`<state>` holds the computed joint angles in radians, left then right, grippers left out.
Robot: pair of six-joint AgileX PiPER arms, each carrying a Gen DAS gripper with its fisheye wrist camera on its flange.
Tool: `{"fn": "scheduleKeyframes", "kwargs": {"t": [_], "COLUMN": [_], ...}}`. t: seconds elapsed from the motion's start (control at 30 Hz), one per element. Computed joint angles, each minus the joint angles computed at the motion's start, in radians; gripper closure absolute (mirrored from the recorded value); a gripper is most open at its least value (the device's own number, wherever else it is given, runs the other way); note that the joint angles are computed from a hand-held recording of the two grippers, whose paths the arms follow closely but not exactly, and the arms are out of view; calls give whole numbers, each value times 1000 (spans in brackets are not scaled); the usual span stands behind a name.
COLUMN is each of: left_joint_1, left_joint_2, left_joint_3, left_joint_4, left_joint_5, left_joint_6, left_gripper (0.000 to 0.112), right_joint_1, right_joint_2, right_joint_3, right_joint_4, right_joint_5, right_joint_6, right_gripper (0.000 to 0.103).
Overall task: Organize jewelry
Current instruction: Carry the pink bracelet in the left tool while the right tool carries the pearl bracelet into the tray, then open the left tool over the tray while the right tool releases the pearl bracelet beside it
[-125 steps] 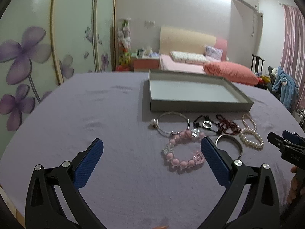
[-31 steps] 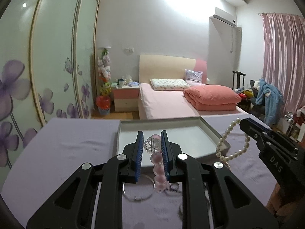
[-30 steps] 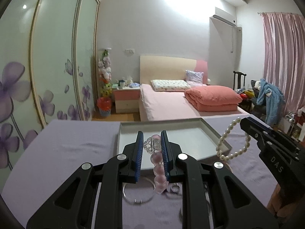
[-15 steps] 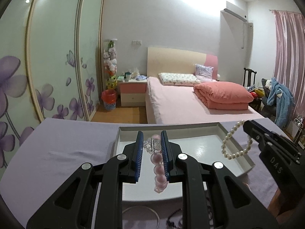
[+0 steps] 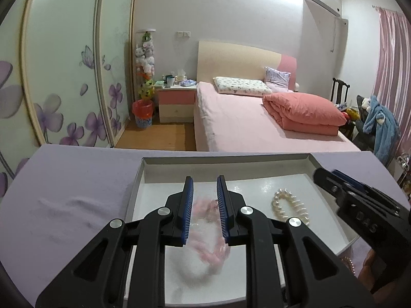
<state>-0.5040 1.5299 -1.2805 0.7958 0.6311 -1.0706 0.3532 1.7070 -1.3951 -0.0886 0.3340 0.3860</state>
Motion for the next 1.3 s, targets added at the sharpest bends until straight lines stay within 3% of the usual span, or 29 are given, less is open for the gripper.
{"fn": "scheduleKeyframes", "kwargs": {"t": [0.47, 0.77, 1.1, 1.3], "left_joint_1": [34, 31, 17, -40], "left_joint_2": [-227, -414, -488, -497], "left_joint_3": [157, 322, 434, 464], "left_joint_4": [38, -9, -68, -30], "left_joint_5": [64, 126, 145, 178], "left_joint_6": [-13, 32, 59, 7], "left_gripper": [71, 58, 52, 49], "right_joint_1": [-50, -94, -97, -45], "right_joint_2": [-234, -373, -341, -282], "right_joint_3": [226, 382, 448, 428], "right_joint_4": [30, 30, 14, -100], "right_joint_5": [-43, 26, 109, 161], "right_joint_6": [-48, -79, -117, -19], "right_gripper": [66, 66, 69, 72]}}
